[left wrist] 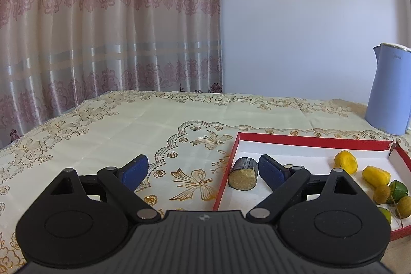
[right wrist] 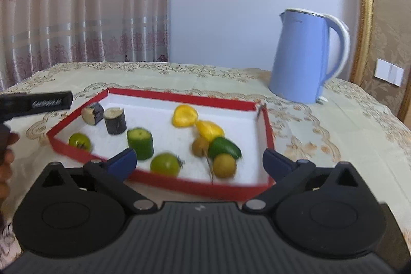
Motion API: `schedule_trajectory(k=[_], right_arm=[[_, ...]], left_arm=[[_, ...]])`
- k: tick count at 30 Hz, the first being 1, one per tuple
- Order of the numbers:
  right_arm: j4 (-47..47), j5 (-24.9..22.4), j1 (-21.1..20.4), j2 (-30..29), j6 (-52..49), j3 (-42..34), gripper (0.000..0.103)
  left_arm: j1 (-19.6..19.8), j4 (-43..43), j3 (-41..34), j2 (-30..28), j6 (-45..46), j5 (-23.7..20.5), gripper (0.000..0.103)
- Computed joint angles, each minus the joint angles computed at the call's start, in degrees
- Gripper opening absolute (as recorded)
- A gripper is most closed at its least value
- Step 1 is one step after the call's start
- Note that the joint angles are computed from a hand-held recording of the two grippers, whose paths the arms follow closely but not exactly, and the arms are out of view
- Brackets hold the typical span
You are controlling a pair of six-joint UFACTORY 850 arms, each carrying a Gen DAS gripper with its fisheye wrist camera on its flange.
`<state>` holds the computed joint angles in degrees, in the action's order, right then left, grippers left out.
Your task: Organize fruits
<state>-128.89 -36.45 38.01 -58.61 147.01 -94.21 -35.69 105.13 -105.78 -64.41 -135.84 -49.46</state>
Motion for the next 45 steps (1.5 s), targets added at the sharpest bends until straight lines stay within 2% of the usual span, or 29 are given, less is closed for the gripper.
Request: schedule_trajectory(k=[5,7,11,14,25,32,39,45], right_arm=[[6.7,-0.04,0.94,-0.49,-7.05,0.68,0.103],[9.84,0.11,1.12,-1.14,-10.67,-0.13,0.103],[13.23,-0.77,1.33,-2.72,-15.72,-2.01,0.103],[19.61,-0.1,1.31,-4.32,-22.36,-4.71,0.103],[17.59,5.06,-0.37,-3.46,-16.54,-3.7,0.103],[16.52,6.25,-0.78,-3.27,-14.54,-3.36,0.103],[16.34,7.23,-1.05,-3.06,-12.34,-3.08,0.103],[19.4,5.51,-0.36,-3.44,-14.6,-3.67,0.103]], left_arm=[[-0.36,-2.04,-1.1,-0.38,3.11,-0.63,0.093],[-0.84,-1.92,0.65,0.89,2.91,-0.21,0.093],[-1.77,0.49,5.75,4.46,-0.9,3.37,0.093],[-2.51,0.43,7.14,5.54,-1.27,6.13,0.093],[-4.32,-1.7,3.53,2.53,3.19,7.81,0.093],[-3.64,-2.64,1.8,1.41,3.87,10.61,0.093],[-3.66,-5.12,-0.36,0.03,7.5,10.55,0.093],[-3.9,-5.36,-1.14,-0.48,8.62,9.67,0.093]])
